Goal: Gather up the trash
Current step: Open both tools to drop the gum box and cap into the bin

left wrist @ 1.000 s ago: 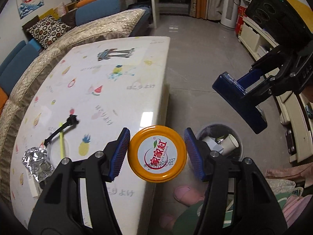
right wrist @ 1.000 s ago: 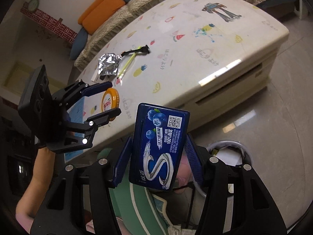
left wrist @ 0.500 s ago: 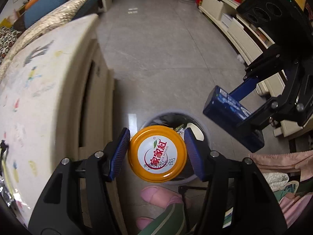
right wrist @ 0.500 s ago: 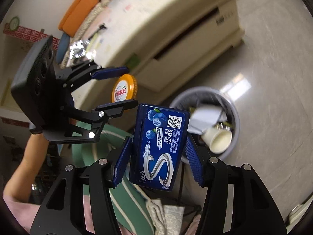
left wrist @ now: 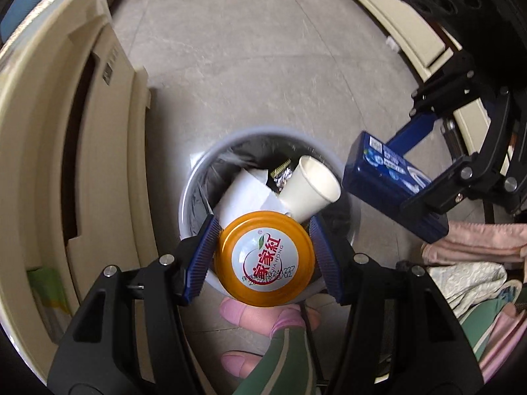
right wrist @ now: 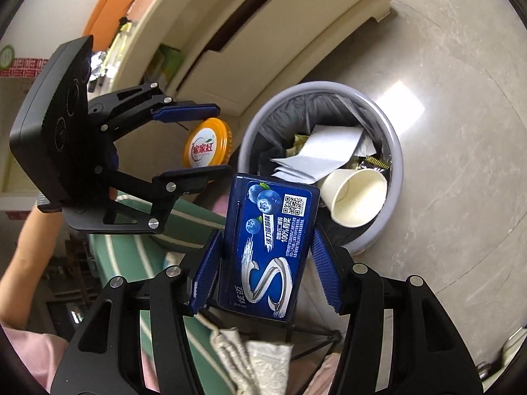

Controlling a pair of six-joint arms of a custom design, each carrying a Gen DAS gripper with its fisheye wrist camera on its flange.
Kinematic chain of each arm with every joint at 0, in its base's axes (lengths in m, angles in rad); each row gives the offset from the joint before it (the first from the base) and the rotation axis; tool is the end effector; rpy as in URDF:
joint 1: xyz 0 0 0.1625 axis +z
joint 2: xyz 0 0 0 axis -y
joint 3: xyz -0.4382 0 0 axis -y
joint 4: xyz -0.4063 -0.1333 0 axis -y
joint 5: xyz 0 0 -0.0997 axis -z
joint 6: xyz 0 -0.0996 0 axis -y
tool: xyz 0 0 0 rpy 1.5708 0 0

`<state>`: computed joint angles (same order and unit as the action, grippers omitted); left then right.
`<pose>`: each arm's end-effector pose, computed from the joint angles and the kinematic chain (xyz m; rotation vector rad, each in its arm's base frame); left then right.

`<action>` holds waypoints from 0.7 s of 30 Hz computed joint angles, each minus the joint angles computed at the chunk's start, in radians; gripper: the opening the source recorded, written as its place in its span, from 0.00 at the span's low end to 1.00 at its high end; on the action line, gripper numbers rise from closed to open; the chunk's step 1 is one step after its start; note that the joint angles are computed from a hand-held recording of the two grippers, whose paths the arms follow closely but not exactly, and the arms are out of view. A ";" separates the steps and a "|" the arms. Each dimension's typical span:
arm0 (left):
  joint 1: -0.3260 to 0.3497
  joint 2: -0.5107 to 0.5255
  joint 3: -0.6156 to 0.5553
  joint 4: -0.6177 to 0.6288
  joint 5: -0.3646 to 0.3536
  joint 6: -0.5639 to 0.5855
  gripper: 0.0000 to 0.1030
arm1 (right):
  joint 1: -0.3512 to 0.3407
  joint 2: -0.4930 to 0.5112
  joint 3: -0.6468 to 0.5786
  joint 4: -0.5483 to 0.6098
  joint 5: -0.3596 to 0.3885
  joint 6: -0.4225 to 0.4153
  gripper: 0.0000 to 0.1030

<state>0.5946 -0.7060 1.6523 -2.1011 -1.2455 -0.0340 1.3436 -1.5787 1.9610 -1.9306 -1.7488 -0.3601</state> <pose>-0.4245 -0.4864 -0.0094 1.2827 2.3164 0.2786 0.0066 -0.4849 0.3489 0.2006 -2.9690 -0.1089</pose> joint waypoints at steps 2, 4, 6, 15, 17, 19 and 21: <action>0.010 0.014 -0.010 0.007 -0.007 0.010 0.53 | -0.009 0.018 -0.001 -0.006 -0.011 -0.014 0.54; 0.014 0.025 -0.017 0.018 -0.004 0.023 0.53 | -0.013 0.034 -0.003 -0.016 -0.024 -0.021 0.54; 0.017 0.038 -0.022 0.035 0.000 0.029 0.53 | -0.018 0.048 -0.001 -0.030 -0.036 -0.025 0.54; 0.037 0.060 -0.014 0.047 0.003 0.030 0.54 | -0.028 0.098 -0.011 -0.079 -0.051 -0.044 0.55; 0.040 0.063 -0.014 0.051 0.005 0.036 0.54 | -0.022 0.107 -0.009 -0.096 -0.074 -0.049 0.56; 0.042 0.063 -0.012 0.041 0.006 0.038 0.54 | -0.022 0.113 -0.010 -0.107 -0.080 -0.048 0.60; 0.047 0.060 -0.009 0.025 -0.002 0.040 0.61 | -0.023 0.112 -0.009 -0.120 -0.077 -0.051 0.68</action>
<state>0.6415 -0.6463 1.6434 -2.0758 -1.2478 0.0058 1.3209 -1.4669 1.9520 -2.0508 -1.8256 -0.4108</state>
